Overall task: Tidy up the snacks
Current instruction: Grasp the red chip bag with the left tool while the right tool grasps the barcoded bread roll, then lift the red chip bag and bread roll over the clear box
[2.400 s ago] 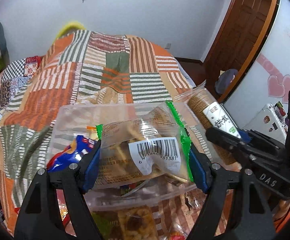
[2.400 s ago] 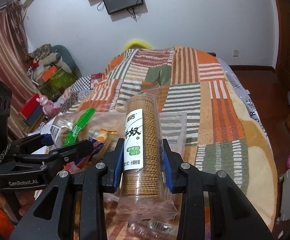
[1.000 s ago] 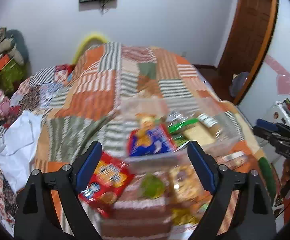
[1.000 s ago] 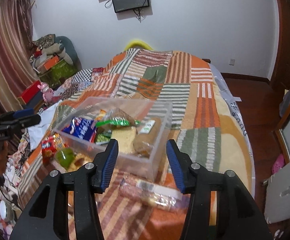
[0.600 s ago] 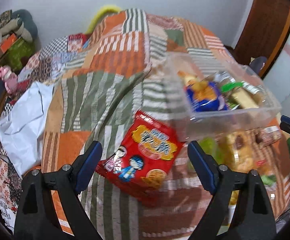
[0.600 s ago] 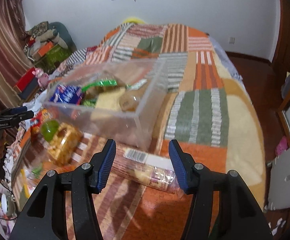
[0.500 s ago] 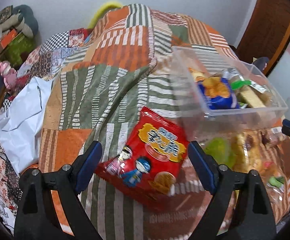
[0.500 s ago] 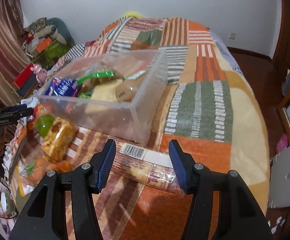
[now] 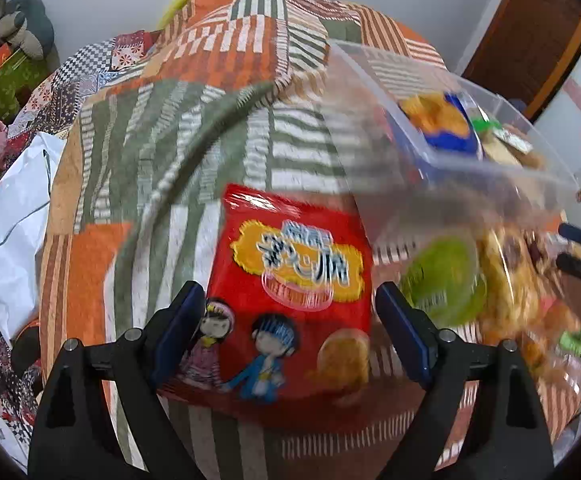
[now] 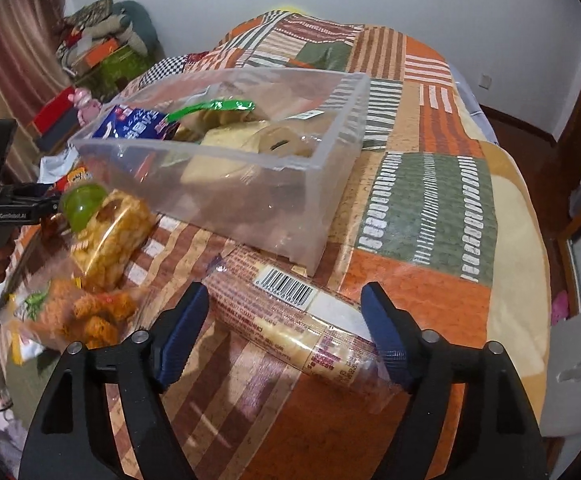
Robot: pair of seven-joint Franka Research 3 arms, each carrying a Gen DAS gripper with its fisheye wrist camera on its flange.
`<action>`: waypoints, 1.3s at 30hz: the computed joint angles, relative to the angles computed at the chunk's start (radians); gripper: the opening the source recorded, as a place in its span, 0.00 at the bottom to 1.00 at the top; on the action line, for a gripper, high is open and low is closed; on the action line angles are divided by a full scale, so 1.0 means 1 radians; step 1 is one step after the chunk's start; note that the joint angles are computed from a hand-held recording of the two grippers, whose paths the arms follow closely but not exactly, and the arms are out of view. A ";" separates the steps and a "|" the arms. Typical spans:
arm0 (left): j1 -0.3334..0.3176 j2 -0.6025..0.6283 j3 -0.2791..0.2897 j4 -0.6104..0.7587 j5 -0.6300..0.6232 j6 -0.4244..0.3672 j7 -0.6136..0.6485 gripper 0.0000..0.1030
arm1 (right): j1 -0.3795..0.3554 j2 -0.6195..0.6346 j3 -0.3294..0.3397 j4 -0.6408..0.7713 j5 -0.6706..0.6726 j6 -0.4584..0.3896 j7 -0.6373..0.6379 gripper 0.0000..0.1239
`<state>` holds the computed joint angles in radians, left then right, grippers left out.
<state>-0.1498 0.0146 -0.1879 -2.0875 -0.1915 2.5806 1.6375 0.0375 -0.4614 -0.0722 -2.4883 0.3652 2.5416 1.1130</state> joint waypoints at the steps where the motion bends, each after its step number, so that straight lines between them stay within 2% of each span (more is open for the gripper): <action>1: -0.001 -0.012 -0.002 -0.015 -0.013 -0.004 0.011 0.85 | 0.001 -0.006 0.000 -0.003 -0.001 -0.006 -0.001 0.61; 8: -0.030 -0.076 0.002 -0.095 -0.037 0.015 0.030 0.85 | 0.012 -0.040 0.005 -0.015 -0.012 -0.064 -0.020 0.63; 11: -0.036 -0.081 0.008 -0.102 -0.021 0.022 0.003 0.85 | 0.035 -0.047 -0.021 -0.003 0.029 -0.112 -0.055 0.63; 13: -0.033 -0.071 0.005 -0.093 0.033 0.026 -0.051 0.85 | 0.040 -0.044 -0.029 0.007 0.060 -0.125 -0.064 0.63; 17: -0.030 -0.047 0.003 -0.073 0.100 0.031 -0.111 0.85 | 0.032 -0.010 -0.020 0.021 0.082 -0.111 -0.058 0.61; 23: -0.025 -0.015 0.000 -0.055 0.130 0.063 -0.145 0.85 | 0.025 0.043 0.002 0.024 0.064 -0.076 -0.038 0.61; 26: -0.022 -0.009 -0.002 -0.063 0.142 0.096 -0.161 0.84 | 0.032 0.036 -0.006 0.019 0.079 -0.069 -0.039 0.49; 27: -0.021 -0.014 -0.003 -0.071 0.155 0.108 -0.171 0.78 | 0.036 0.031 -0.010 0.017 0.090 -0.070 -0.044 0.46; 31: -0.021 -0.036 -0.001 -0.096 0.144 0.122 -0.160 0.68 | 0.041 -0.011 -0.008 -0.013 0.100 -0.070 -0.057 0.36; 39: -0.028 -0.117 0.022 -0.162 0.071 0.121 -0.143 0.65 | 0.058 -0.091 -0.005 -0.067 0.130 -0.052 -0.052 0.35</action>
<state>-0.1781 -0.1025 -0.1660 -2.2490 -0.1207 2.7011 1.4945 0.0952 -0.5521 -0.0771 -2.5556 0.4948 2.4896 1.0612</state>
